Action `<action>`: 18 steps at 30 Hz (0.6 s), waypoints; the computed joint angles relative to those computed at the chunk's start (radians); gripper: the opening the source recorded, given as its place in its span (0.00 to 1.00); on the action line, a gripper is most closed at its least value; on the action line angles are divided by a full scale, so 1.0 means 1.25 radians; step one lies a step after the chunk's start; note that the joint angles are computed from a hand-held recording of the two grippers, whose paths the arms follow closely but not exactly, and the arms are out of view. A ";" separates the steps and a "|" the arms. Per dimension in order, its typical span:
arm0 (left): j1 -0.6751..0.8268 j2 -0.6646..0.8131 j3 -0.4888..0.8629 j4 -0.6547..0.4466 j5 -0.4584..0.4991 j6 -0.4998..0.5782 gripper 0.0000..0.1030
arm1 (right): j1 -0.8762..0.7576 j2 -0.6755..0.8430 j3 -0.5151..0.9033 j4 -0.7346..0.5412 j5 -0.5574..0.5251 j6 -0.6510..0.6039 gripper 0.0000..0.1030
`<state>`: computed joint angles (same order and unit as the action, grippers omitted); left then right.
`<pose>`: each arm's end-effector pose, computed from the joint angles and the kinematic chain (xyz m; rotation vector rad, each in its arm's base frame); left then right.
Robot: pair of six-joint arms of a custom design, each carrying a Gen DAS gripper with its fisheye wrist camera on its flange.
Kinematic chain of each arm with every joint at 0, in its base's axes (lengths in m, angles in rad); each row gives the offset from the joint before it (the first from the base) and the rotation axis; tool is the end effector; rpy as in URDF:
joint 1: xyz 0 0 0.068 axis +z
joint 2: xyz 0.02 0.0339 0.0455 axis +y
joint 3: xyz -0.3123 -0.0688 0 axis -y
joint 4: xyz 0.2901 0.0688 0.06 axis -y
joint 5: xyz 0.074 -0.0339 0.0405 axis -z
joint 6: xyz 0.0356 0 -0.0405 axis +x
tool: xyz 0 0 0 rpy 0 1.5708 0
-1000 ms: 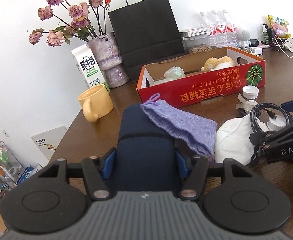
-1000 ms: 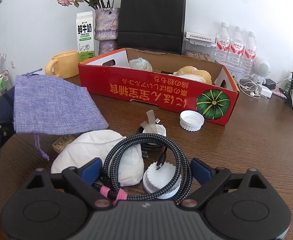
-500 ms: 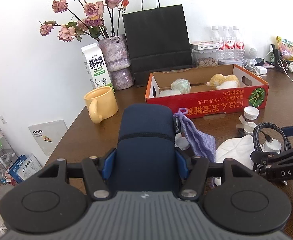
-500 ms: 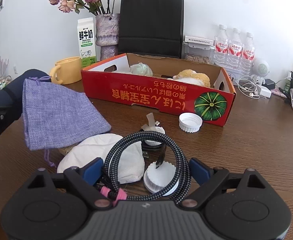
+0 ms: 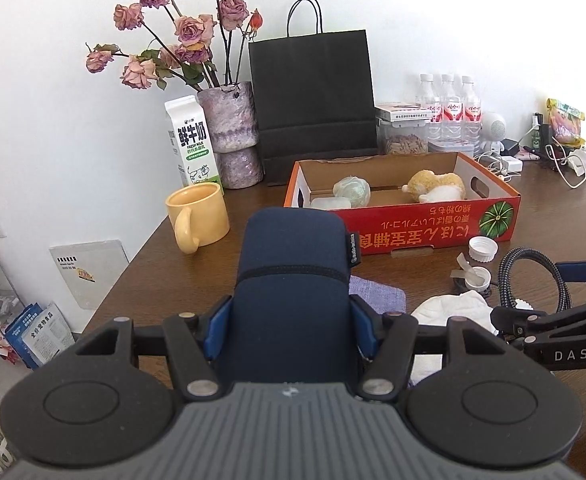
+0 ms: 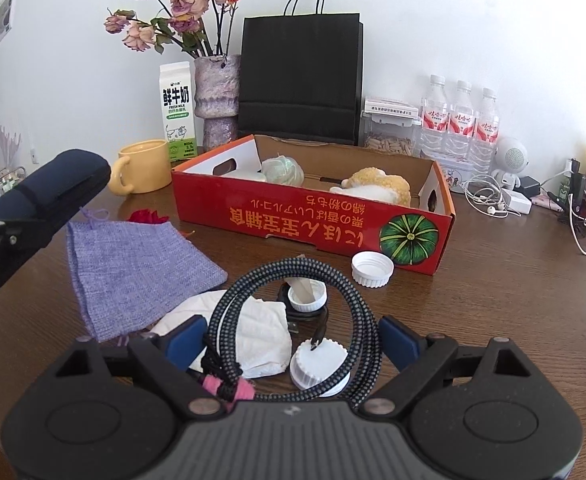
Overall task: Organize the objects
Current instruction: 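Carry the pouch with the left gripper while the right carries the cable into the box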
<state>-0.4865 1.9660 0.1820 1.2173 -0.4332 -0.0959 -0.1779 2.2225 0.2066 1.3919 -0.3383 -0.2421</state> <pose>0.2078 -0.0930 0.0484 0.1561 2.0757 0.1099 0.2245 -0.0284 0.0113 -0.2569 2.1420 0.1295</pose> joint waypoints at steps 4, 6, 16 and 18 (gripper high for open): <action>-0.007 -0.026 -0.004 -0.017 0.011 -0.018 0.60 | -0.007 -0.027 -0.022 0.009 -0.005 -0.001 0.89; -0.012 -0.035 -0.003 -0.024 0.009 -0.026 0.60 | -0.008 -0.041 -0.031 0.013 -0.007 0.000 0.89; 0.007 -0.062 0.088 -0.148 0.065 -0.051 0.60 | 0.004 -0.136 -0.010 -0.062 -0.005 0.017 0.89; 0.013 -0.061 0.120 -0.174 0.079 -0.054 0.60 | 0.008 -0.156 0.008 -0.090 -0.003 0.024 0.89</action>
<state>-0.4703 1.8903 0.3318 0.9998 -0.3344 -0.1632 -0.1675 2.0273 0.2169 1.2789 -0.3423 -0.2124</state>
